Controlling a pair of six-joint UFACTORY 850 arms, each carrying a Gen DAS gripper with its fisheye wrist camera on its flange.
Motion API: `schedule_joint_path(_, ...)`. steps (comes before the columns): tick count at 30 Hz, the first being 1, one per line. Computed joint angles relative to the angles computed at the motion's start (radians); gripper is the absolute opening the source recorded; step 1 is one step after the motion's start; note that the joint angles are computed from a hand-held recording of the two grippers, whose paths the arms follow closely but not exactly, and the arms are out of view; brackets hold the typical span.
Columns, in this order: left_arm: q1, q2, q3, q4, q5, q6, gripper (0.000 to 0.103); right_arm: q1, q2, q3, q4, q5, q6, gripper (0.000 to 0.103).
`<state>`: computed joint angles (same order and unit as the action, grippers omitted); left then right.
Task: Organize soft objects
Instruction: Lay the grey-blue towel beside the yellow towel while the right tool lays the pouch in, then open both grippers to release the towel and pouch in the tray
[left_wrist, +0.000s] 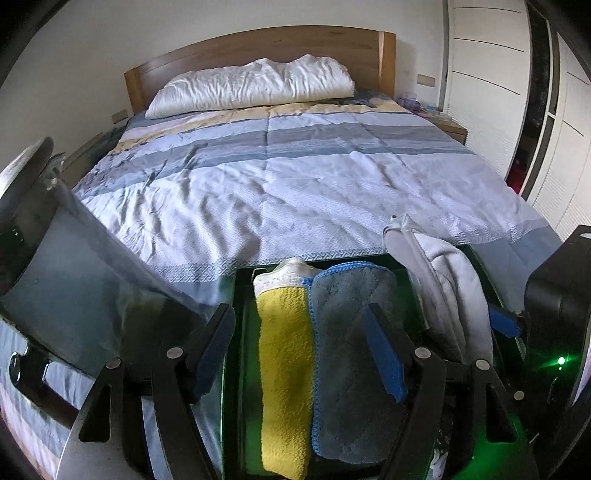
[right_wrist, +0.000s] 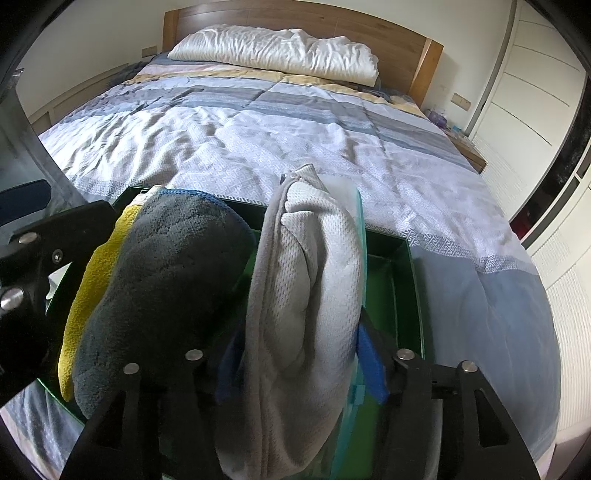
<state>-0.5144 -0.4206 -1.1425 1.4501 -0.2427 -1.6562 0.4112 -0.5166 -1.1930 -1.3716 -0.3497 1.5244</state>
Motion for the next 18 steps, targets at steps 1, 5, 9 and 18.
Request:
schedule_joint_path(1, 0.002, 0.003, 0.003, -0.004, 0.004, 0.000, 0.066, 0.001, 0.000, 0.000, 0.002, 0.000, -0.001, 0.063)
schedule_joint_path(5, 0.001, 0.014, 0.016, 0.003, -0.001, -0.017, 0.066, 0.003, 0.005, 0.002, -0.004, -0.005, 0.012, 0.081)
schedule_joint_path(9, 0.000, 0.019, 0.021, -0.050, -0.005, 0.023, 0.066, 0.008, 0.007, 0.000, 0.005, -0.009, 0.005, 0.087)
schedule_joint_path(18, 0.000, 0.030, 0.029, -0.054, -0.013, 0.015, 0.066, 0.016, 0.016, 0.000, -0.011, -0.030, 0.031, 0.103)
